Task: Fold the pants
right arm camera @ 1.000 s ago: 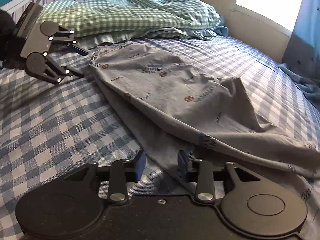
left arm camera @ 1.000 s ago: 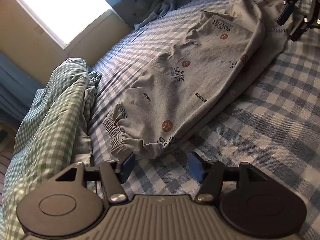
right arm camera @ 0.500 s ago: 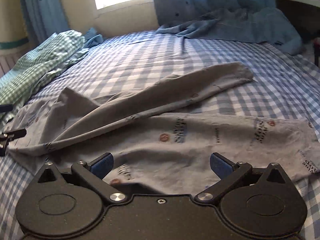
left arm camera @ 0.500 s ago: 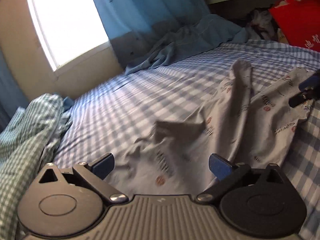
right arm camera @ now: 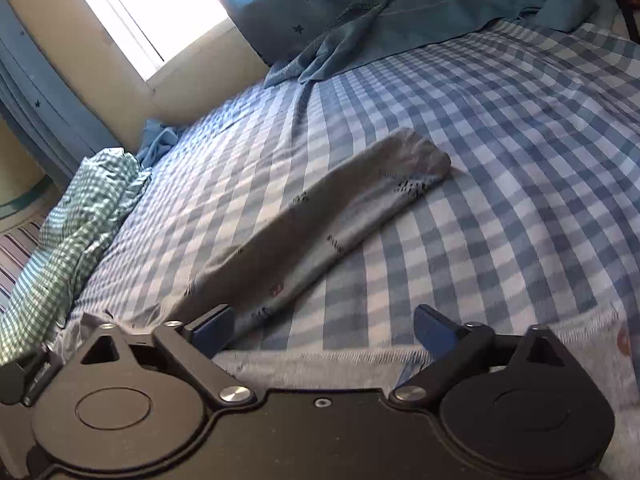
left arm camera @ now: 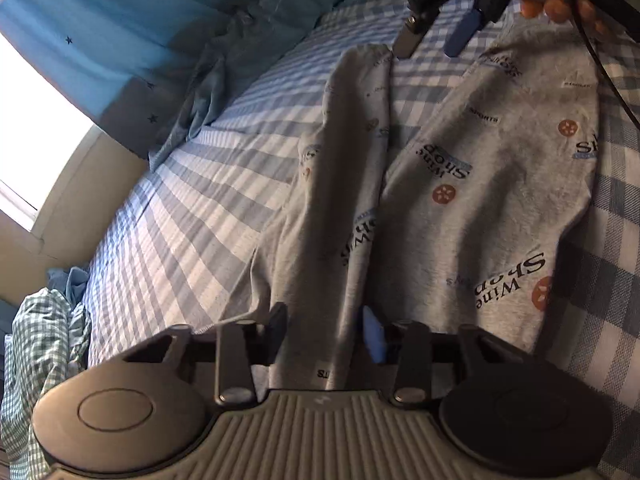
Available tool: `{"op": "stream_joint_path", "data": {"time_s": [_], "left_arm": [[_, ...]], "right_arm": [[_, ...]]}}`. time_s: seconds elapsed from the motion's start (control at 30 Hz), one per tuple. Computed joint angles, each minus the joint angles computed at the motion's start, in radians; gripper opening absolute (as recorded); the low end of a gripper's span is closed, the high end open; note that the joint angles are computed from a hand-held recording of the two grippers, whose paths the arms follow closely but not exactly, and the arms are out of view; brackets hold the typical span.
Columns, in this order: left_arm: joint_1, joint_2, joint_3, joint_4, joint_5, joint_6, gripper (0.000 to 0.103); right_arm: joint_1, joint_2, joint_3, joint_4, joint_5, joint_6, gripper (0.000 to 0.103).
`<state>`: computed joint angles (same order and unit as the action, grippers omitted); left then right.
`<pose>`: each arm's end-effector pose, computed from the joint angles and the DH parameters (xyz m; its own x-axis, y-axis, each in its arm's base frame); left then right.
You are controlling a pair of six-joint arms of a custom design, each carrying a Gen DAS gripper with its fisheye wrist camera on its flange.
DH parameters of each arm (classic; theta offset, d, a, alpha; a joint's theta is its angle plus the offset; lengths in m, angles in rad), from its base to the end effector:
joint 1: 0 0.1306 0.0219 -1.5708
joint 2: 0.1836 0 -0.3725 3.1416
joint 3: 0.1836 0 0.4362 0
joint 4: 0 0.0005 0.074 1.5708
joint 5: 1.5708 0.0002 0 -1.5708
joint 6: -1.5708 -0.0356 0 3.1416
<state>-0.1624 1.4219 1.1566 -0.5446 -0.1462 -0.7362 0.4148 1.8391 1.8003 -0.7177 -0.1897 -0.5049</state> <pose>0.5247 -0.0812 0.3093 -0.4887 0.7533 -0.4401 0.5250 0.6569 0.5412 0.6377 0.2876 0.3739 -0.8019 0.1659 -0.5739 -0.1524 0.8721 0.4650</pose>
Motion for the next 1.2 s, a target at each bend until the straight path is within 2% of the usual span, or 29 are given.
{"op": "stream_joint_path", "data": {"time_s": [0.03,0.13,0.2,0.27,0.4,0.5,0.6,0.7,0.83,0.9,0.97,1.07,1.13,1.2], "left_arm": [[0.0,0.013,0.014,-0.024,-0.006,0.01,0.029],[0.0,0.03,0.04,-0.075,-0.003,0.043,0.014],[0.003,0.035,0.053,-0.1,-0.005,0.066,0.0],[0.007,0.034,0.064,-0.112,-0.005,0.108,0.0],[0.025,0.029,0.109,-0.156,0.013,0.231,0.0],[0.047,0.027,0.159,-0.204,0.036,0.292,0.0],[0.058,0.028,0.191,-0.229,0.042,0.29,0.0],[0.059,0.022,0.196,-0.234,0.039,0.261,0.0],[0.052,0.01,0.182,-0.226,0.029,0.236,0.0],[0.052,0.007,0.177,-0.223,0.026,0.239,0.0],[0.047,0.009,0.175,-0.217,0.017,0.246,0.0],[0.042,0.004,0.169,-0.203,0.009,0.255,0.0],[0.041,-0.004,0.168,-0.202,0.013,0.26,0.0],[0.046,-0.023,0.16,-0.187,0.045,0.255,0.0]], "right_arm": [[-0.016,0.03,0.029,0.005,-0.029,-0.016,0.075],[-0.045,0.132,0.146,-0.035,-0.059,-0.073,0.072],[-0.06,0.191,0.215,-0.052,-0.058,-0.129,0.067],[-0.075,0.235,0.261,-0.041,-0.087,-0.203,0.057],[-0.083,0.291,0.332,-0.049,-0.151,-0.304,0.051],[-0.077,0.275,0.302,-0.028,-0.225,-0.36,0.051],[-0.063,0.248,0.234,0.035,-0.292,-0.429,0.051],[-0.053,0.238,0.195,0.128,-0.251,-0.513,0.046],[-0.055,0.234,0.177,0.177,-0.095,-0.593,0.026],[-0.059,0.238,0.183,0.181,-0.034,-0.605,0.019],[-0.067,0.262,0.219,0.148,-0.017,-0.6,0.002],[-0.073,0.274,0.267,0.107,-0.013,-0.515,0.001],[-0.076,0.252,0.271,0.125,-0.015,-0.407,0.0],[-0.08,0.221,0.274,0.132,-0.014,-0.34,0.0]]}}
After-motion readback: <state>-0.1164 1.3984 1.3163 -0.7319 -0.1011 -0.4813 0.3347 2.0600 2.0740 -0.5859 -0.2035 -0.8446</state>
